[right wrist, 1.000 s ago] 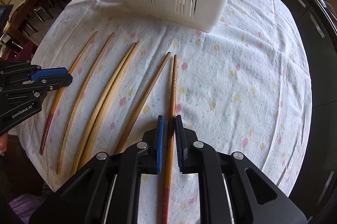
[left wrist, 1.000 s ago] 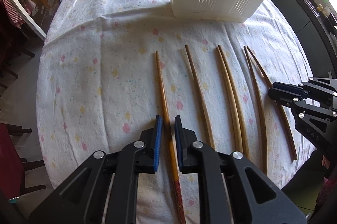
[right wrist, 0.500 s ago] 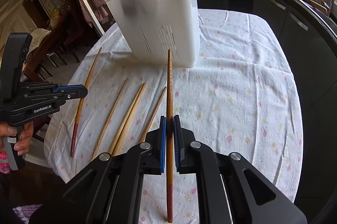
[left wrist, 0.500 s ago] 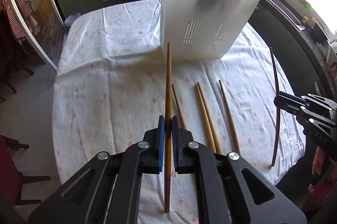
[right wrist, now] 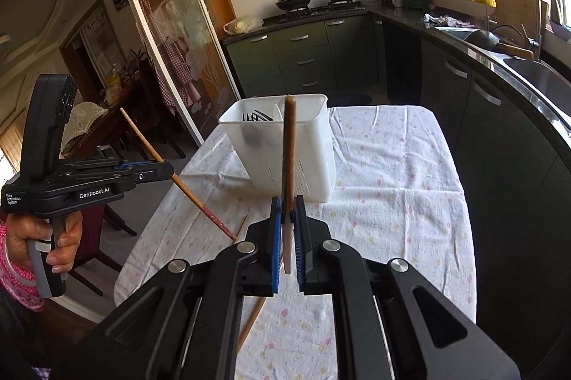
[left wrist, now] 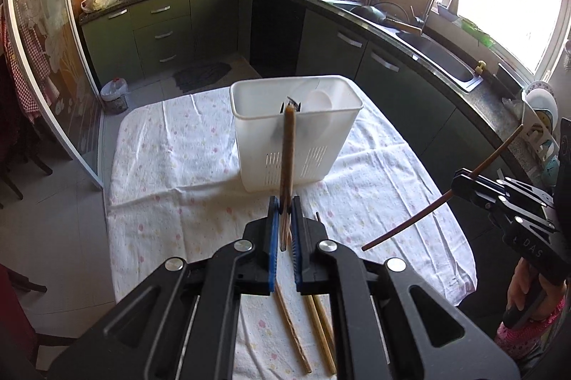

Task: Organize utensils
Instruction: 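Lower the left tool's chopstick into the holder and open while the right tool does the same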

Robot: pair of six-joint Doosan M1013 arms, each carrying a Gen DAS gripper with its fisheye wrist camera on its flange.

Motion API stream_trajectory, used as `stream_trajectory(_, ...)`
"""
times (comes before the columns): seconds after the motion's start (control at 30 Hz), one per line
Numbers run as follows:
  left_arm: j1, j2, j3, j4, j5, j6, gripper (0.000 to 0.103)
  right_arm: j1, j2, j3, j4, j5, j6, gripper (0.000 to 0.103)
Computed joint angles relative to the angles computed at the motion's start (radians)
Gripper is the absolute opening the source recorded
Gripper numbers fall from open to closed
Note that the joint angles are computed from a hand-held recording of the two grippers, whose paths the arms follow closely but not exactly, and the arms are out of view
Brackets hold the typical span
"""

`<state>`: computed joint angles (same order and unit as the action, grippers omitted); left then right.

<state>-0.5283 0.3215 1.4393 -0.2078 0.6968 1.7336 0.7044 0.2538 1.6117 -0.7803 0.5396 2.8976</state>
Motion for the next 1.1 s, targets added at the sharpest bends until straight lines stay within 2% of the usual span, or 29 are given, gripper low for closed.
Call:
stream_trajectory(0.37, -0.003, 0.005, -0.110, -0.026, -0.068, -0.002, 0.007, 0.005, -0.005, -0.044, -0.010, 0.016, -0.036, 0.008)
stream_trajectory(0.57, -0.022, 0.015, -0.135, 0.131, -0.217, -0.133, 0.007, 0.006, -0.011, -0.041, -0.031, 0.005, -0.018, 0.008)
stream_trajectory(0.67, -0.033, 0.038, -0.148, 0.250, -0.244, -0.226, 0.007, 0.000, -0.014, -0.039, -0.050, -0.005, -0.001, 0.008)
stream_trajectory(0.77, -0.037, 0.072, -0.172, 0.267, -0.201, -0.241, 0.007, -0.002, -0.017, -0.043, -0.083, -0.008, 0.025, 0.008)
stream_trajectory(1.0, -0.026, 0.128, -0.200, 0.219, -0.072, -0.212, 0.008, -0.007, -0.010, -0.091, -0.206, 0.008, 0.109, 0.008)
stream_trajectory(1.07, -0.023, 0.133, -0.201, 0.208, -0.042, -0.214, 0.024, -0.009, -0.005, -0.110, -0.280, 0.022, 0.170, 0.008)
stream_trajectory(1.1, -0.018, 0.132, -0.199, 0.190, -0.032, -0.205, 0.028, -0.012, -0.002, -0.118, -0.318, 0.023, 0.207, 0.008)
